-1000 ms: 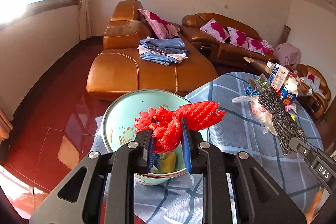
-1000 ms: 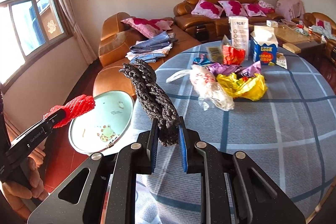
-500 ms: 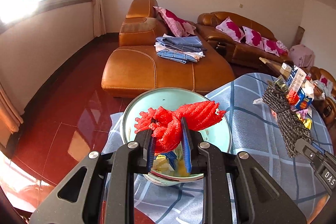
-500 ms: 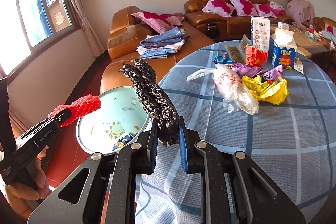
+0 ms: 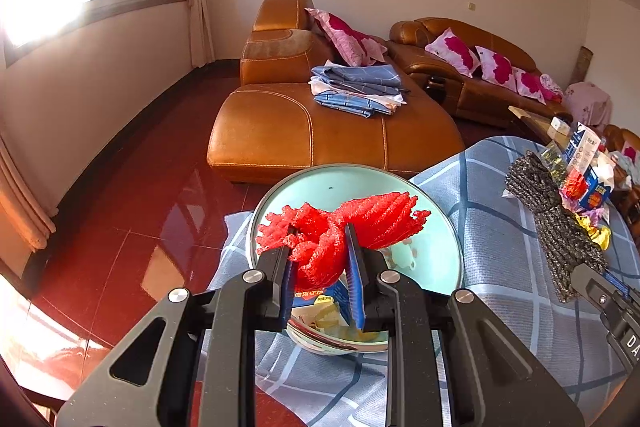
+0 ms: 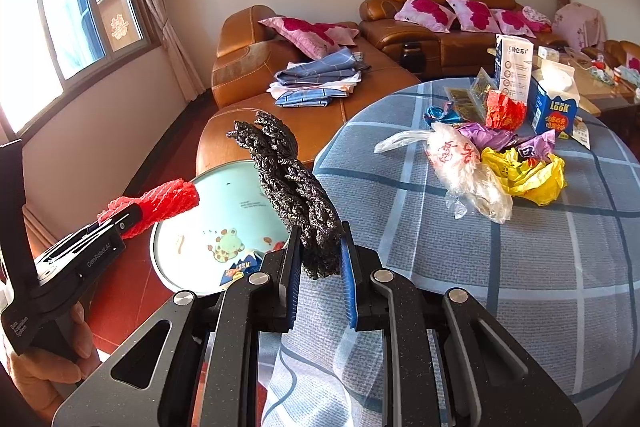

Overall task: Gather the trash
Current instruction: 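Carry the red mesh net and black scrubber over the green bin with both grippers, then open the right gripper over the bin while the left gripper releases the red net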

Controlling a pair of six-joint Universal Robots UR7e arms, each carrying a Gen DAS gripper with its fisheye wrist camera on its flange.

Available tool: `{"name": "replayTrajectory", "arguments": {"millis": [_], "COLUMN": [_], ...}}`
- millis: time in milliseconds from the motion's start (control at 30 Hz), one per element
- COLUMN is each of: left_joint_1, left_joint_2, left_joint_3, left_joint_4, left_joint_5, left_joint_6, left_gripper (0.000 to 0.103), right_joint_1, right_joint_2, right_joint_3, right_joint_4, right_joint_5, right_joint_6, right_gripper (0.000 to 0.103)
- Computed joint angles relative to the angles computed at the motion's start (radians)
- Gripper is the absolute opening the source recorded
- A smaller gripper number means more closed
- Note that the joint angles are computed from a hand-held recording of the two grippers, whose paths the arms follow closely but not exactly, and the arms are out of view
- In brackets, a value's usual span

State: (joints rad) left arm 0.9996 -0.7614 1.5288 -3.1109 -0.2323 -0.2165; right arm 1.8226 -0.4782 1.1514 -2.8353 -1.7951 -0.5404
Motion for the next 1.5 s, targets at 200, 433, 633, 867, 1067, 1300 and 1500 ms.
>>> {"name": "replayTrajectory", "arguments": {"millis": [200, 433, 633, 867, 1067, 1300, 1500], "left_joint_1": [0.003, 0.01, 0.015, 0.02, 0.024, 0.041, 0.054], "left_joint_2": [-0.001, -0.003, -0.006, -0.007, -0.009, -0.01, -0.012], "left_joint_3": [-0.001, -0.008, -0.012, -0.016, -0.018, -0.033, -0.041], "left_joint_4": [0.003, 0.051, 0.073, 0.08, 0.094, 0.147, 0.203], "left_joint_5": [0.004, 0.005, 0.006, 0.007, 0.005, -0.001, -0.011], "left_joint_6": [-0.004, -0.046, -0.067, -0.072, -0.078, -0.111, -0.156], "left_gripper": [0.022, 0.022, 0.022, 0.022, 0.022, 0.022, 0.022], "right_joint_1": [0.003, 0.009, 0.013, 0.016, 0.026, 0.034, 0.029], "right_joint_2": [0.013, 0.03, 0.045, 0.06, 0.103, 0.193, 0.274], "right_joint_3": [-0.015, -0.037, -0.057, -0.073, -0.133, -0.258, -0.394], "right_joint_4": [0.016, 0.034, 0.049, 0.059, 0.081, 0.142, 0.257], "right_joint_5": [-0.005, -0.011, -0.012, -0.017, -0.036, -0.084, -0.061], "right_joint_6": [-0.004, -0.002, -0.002, -0.004, -0.008, -0.011, -0.012], "right_gripper": [0.019, 0.019, 0.019, 0.019, 0.019, 0.019, 0.024]}}
